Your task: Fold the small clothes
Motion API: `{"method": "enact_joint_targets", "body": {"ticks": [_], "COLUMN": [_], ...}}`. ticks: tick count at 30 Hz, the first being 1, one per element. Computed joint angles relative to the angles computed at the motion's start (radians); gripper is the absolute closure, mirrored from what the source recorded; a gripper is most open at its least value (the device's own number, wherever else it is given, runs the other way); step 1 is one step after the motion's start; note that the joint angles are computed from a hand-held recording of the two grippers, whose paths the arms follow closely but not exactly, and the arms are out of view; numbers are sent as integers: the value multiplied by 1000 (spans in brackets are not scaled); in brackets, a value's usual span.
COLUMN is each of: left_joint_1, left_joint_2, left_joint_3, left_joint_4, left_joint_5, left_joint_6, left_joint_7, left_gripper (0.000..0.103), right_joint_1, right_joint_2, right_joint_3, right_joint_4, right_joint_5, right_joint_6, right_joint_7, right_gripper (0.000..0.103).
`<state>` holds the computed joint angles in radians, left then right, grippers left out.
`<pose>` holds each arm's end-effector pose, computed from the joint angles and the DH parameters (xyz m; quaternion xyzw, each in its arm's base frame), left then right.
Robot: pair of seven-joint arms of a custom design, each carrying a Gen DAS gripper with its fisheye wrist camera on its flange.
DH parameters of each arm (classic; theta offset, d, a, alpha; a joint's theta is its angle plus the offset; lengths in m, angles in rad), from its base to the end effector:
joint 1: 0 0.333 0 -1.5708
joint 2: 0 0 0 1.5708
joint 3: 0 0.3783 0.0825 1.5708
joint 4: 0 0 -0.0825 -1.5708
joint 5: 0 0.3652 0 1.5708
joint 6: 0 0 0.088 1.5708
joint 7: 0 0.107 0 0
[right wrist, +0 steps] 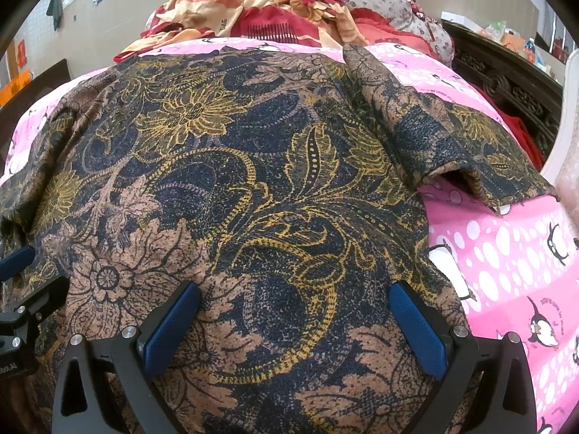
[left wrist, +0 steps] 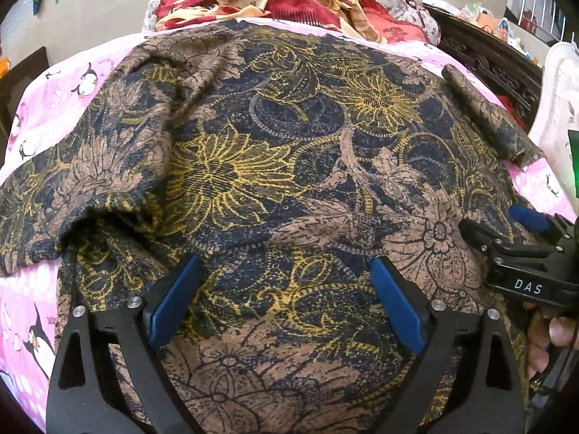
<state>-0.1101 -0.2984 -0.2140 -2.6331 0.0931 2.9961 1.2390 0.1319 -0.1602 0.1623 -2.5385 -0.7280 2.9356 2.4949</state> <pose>0.3984 -0.1472 0.4917 -0.6376 0.6990 -0.2637 0.1880 0.4205 0.1744 0.4552 -0.6896 0.6555 -0.2188 0.2168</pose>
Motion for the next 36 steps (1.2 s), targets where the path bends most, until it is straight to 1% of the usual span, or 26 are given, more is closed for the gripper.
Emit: {"method": "enact_joint_targets", "body": {"ticks": [2, 4, 5, 7, 9, 12, 17, 21, 25, 29, 32, 35, 36], "left_joint_1": [-15, -43, -43, -16, -23, -10, 22, 27, 43, 13, 18, 8, 14], "left_joint_2": [-1, 3, 7, 6, 7, 11, 12, 9, 9, 11, 10, 10, 10], "left_joint_3": [14, 36, 34, 7, 14, -1, -34, -34, -48, -20, -24, -13, -22], "left_joint_4": [-5, -3, 1, 3, 2, 5, 6, 4, 8, 5, 4, 2, 3], "left_joint_5": [-12, -34, -34, -12, -20, -10, 34, 54, 86, 66, 69, 59, 63], "left_joint_6": [3, -1, -7, -11, -7, -5, -4, -5, -14, -6, -7, -4, -6], "left_joint_7": [12, 42, 49, 34, 40, 26, -15, -27, -49, -37, -40, -30, -36], "left_gripper": [6, 1, 1, 1, 1, 1, 1, 1, 0, 0, 1, 1, 0], "right_joint_1": [0, 0, 3, 9, 16, 34, 27, 30, 27, 28, 30, 28, 26], "right_joint_2": [-2, -4, -4, -2, 2, 4, 12, 7, 6, 5, 4, 3, 3], "right_joint_3": [1, 4, 2, 0, 2, -18, -12, -10, -7, -8, -9, -6, -3], "right_joint_4": [-1, 0, 0, 5, 17, 17, 24, 23, 21, 20, 20, 20, 21], "right_joint_5": [-4, -8, -3, 7, 11, 65, 43, 35, 25, 17, 18, 8, -2], "right_joint_6": [-3, -12, -16, -26, -45, -43, -48, -55, -51, -50, -51, -52, -53], "right_joint_7": [3, 6, 1, -7, -12, -56, -44, -37, -28, -20, -20, -12, -3], "right_gripper": [0, 0, 0, 0, 0, 0, 0, 0, 0, 0, 0, 0, 0]}}
